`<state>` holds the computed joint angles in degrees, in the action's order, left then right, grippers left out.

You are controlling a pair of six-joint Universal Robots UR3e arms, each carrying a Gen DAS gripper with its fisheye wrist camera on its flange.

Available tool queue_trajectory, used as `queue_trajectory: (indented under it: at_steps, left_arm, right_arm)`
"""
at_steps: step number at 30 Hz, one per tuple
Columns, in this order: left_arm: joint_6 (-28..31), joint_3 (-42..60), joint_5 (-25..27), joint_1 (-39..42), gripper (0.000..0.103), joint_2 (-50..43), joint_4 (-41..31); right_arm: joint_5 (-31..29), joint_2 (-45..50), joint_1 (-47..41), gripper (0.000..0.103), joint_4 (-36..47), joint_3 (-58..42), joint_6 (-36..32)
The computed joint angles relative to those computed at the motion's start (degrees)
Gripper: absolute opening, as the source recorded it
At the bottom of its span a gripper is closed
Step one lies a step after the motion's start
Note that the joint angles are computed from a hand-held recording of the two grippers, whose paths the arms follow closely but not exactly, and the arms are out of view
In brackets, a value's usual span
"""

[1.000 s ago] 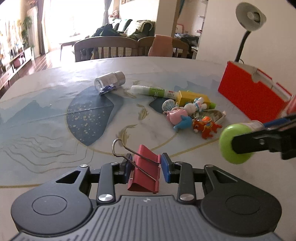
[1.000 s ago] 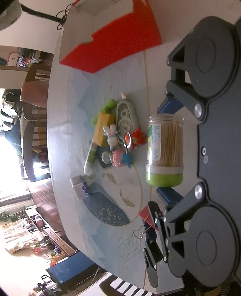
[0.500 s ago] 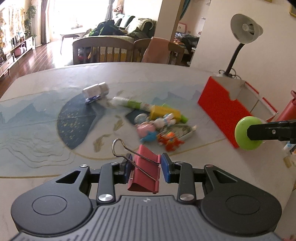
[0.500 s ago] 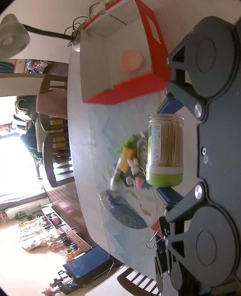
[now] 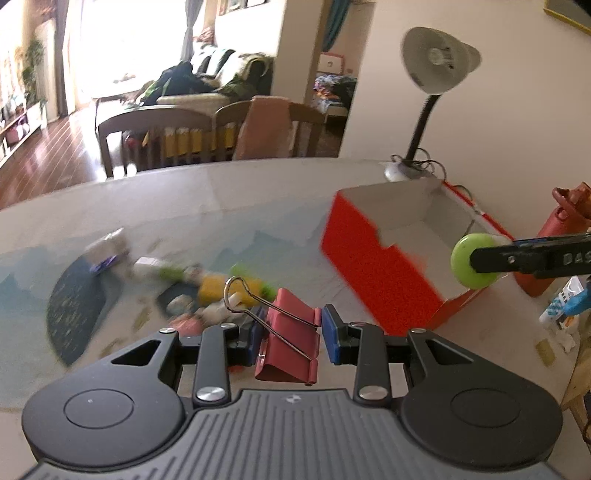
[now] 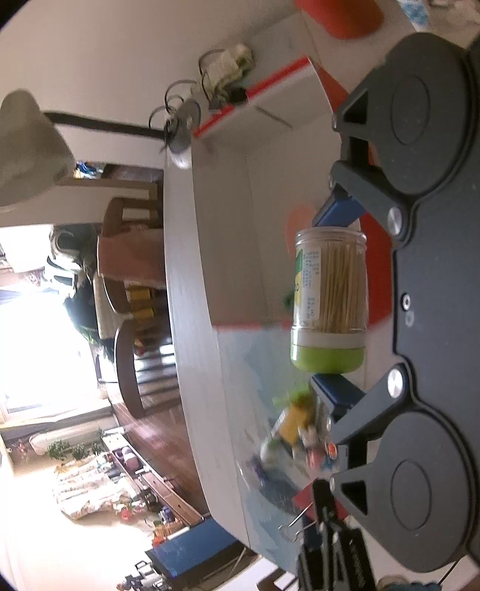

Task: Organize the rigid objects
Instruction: 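Carry clip and jar into the red box and open both grippers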

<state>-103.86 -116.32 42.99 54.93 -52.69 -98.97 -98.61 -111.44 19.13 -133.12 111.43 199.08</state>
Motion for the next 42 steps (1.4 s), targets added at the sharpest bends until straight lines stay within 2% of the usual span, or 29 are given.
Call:
queue_trajectory:
  at_steps: [4,9,11,16,22,26,30,35,42]
  left_arm:
    - [-16.5,-1.7,1.1,-13.5,0.033,-3.8,18.2]
    - [-34.7,-0.2,6.8,-30.4,0.033,-14.4,39.9]
    - [-39.3,2.3,9.1,-35.9,0.033,-19.1,44.4]
    - [-49.0,11.6,16.2,-48.7,0.033,-32.1,53.2]
    - [-54.2,24.9,23.6,-60.3,0.033,-47.3,56.9]
    - [-56.7,35.0,28.2,-65.8,0.033,-57.8,56.4]
    - [-57.8,43.1,31.1,-69.1,0.033,-66.6,55.4]
    - [-60.0,54.1,34.3,-71.3,0.033,-76.5,50.8]
    - [-61.2,66.0,37.2,-73.6,0.033,-85.8,45.0]
  right_arm:
    - [6.2,-6.6,-10.8,0.082,-0.1,5.9,-6.5]
    - [15.2,-11.4,-24.2,0.082,1.5,10.6,-18.0]
    - [18.1,-11.7,-28.1,0.082,2.3,11.7,-21.7]
    - [19.4,-8.8,-32.0,0.082,-0.3,13.9,-26.9]
    - [20.8,-3.8,-34.0,0.082,-0.3,13.2,-33.2]
    - [21.9,0.1,-35.0,0.082,1.0,11.5,-36.0]
    - [21.4,5.0,-35.0,0.081,2.0,9.0,-37.5]
    - [20.5,7.5,-35.0,0.081,1.9,8.7,-37.7]
    - [18.5,9.3,-34.1,0.081,2.0,9.8,-38.6]
